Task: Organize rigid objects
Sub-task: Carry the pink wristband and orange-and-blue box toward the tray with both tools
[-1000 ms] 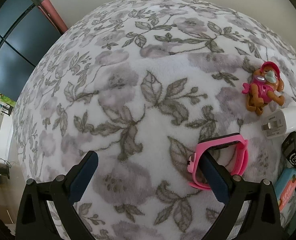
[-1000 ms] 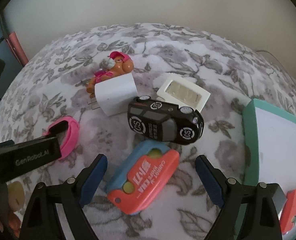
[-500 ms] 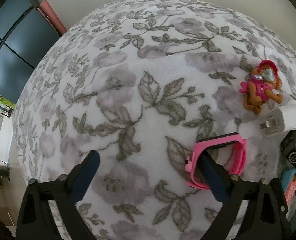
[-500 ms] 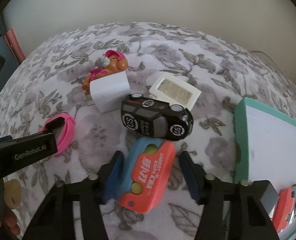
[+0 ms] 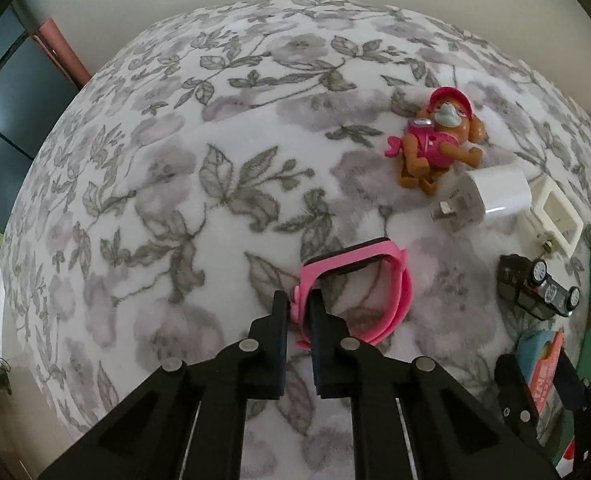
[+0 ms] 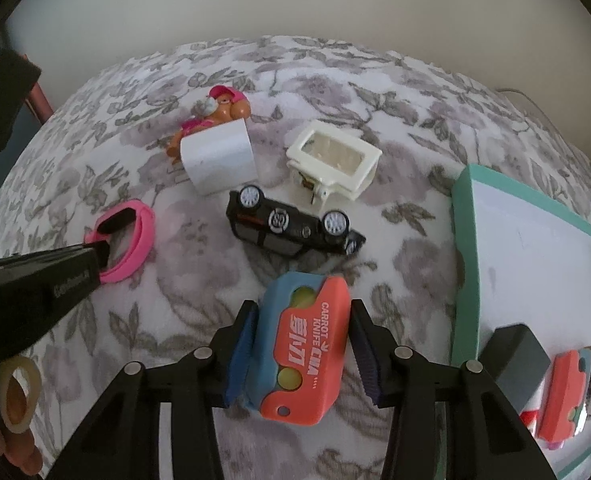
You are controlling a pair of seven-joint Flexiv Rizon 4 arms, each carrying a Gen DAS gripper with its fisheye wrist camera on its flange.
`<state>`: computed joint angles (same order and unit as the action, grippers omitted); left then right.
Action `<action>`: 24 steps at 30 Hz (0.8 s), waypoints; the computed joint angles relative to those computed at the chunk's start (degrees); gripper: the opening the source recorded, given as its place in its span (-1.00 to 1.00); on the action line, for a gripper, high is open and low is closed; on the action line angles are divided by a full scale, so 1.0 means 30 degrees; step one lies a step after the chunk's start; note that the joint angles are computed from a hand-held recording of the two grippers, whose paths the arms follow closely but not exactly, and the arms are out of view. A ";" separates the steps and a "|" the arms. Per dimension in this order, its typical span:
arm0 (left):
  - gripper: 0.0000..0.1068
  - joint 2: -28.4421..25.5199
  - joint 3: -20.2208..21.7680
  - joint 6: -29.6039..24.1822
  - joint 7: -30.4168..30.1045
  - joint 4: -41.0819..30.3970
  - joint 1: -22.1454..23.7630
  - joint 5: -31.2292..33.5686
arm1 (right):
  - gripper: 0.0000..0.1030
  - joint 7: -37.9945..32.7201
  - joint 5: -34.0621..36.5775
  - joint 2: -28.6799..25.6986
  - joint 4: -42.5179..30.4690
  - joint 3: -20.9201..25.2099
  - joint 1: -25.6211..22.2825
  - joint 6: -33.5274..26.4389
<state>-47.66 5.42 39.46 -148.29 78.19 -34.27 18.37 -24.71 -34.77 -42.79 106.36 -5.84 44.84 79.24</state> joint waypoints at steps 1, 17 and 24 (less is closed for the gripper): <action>-0.82 0.0050 -0.0072 0.0113 -0.0014 0.0093 0.0056 -0.0085 | -0.07 -0.0017 0.0022 0.0039 0.0060 0.0039 -0.0010 -0.0013; -0.82 0.0930 -0.0377 0.0577 -0.0554 0.0870 -0.0616 -0.0452 | -0.10 -0.0452 0.1843 0.1270 0.1843 0.1497 -0.1000 0.1086; -0.82 0.1773 -0.0343 0.0034 -0.1333 0.0655 -0.1310 0.0382 | -0.12 -0.0248 0.2124 0.2303 0.3151 0.0546 -0.0235 0.2116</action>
<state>-42.34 4.39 39.56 -152.29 80.15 -38.20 19.51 -25.46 -28.39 -35.88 115.81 -4.20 44.13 85.59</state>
